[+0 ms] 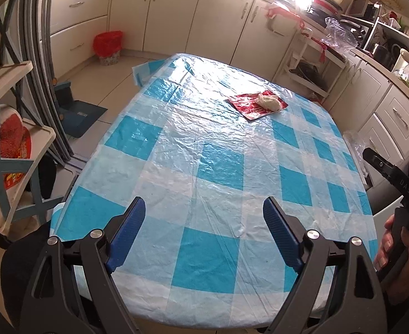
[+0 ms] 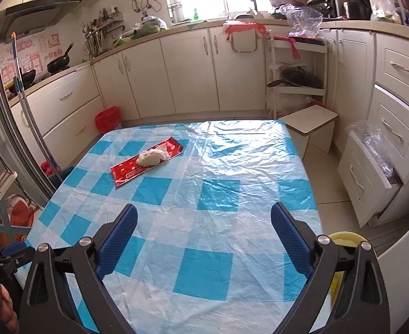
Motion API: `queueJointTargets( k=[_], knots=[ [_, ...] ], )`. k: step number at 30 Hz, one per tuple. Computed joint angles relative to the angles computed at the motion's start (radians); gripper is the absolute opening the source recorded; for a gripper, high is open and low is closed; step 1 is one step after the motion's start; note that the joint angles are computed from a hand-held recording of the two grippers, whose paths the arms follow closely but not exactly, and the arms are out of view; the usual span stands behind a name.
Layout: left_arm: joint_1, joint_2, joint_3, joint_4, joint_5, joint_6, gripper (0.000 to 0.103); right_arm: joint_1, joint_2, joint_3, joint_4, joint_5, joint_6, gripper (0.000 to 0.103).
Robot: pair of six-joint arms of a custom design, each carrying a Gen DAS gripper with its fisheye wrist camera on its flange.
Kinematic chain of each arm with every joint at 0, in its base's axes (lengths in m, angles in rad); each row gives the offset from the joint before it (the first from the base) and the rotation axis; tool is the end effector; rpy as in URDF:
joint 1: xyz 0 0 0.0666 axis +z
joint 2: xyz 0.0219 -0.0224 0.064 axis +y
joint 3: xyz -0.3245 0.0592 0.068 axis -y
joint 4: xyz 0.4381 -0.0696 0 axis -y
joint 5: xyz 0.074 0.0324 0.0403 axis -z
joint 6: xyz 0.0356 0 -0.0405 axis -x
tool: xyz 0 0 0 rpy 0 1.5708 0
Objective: Collect trash
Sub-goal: 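Move both open tools back over the table toward the red wrapper and tissue, then grasp the white tissue with the right tool while the left tool approaches the red wrapper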
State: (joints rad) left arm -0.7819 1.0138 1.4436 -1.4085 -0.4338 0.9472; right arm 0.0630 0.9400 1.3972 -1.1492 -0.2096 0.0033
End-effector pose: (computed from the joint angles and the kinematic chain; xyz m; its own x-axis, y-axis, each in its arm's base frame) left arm 0.2696 -0.2472 0.5362 -0.7277 -0.3154 -0.6090 -0.2018 0.9471 -0.2494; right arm 0.3610 0.0298 0.5566 -0.6361 -0.0434 -0.7704 -0.2236 0.9659 0.1302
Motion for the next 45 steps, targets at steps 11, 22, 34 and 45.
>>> queueJointTargets(
  k=[11, 22, 34, 45],
  knots=[
    [0.141, 0.003, -0.035, 0.064, 0.078, -0.056, 0.083, 0.218, 0.352, 0.273, -0.025, 0.115, 0.134, 0.092],
    [0.179, 0.037, -0.021, 0.084, 0.097, -0.118, 0.083, 0.241, 0.673, 0.564, -0.182, 0.107, 0.142, 0.075],
    [0.128, 0.079, 0.024, 0.080, 0.077, -0.124, 0.083, 0.233, 0.437, 0.317, -0.236, 0.007, 0.303, 0.059],
    [0.110, 0.172, 0.134, 0.060, 0.045, -0.320, 0.083, 0.128, 0.267, 0.191, -0.349, -0.162, 0.361, 0.046]
  ],
)
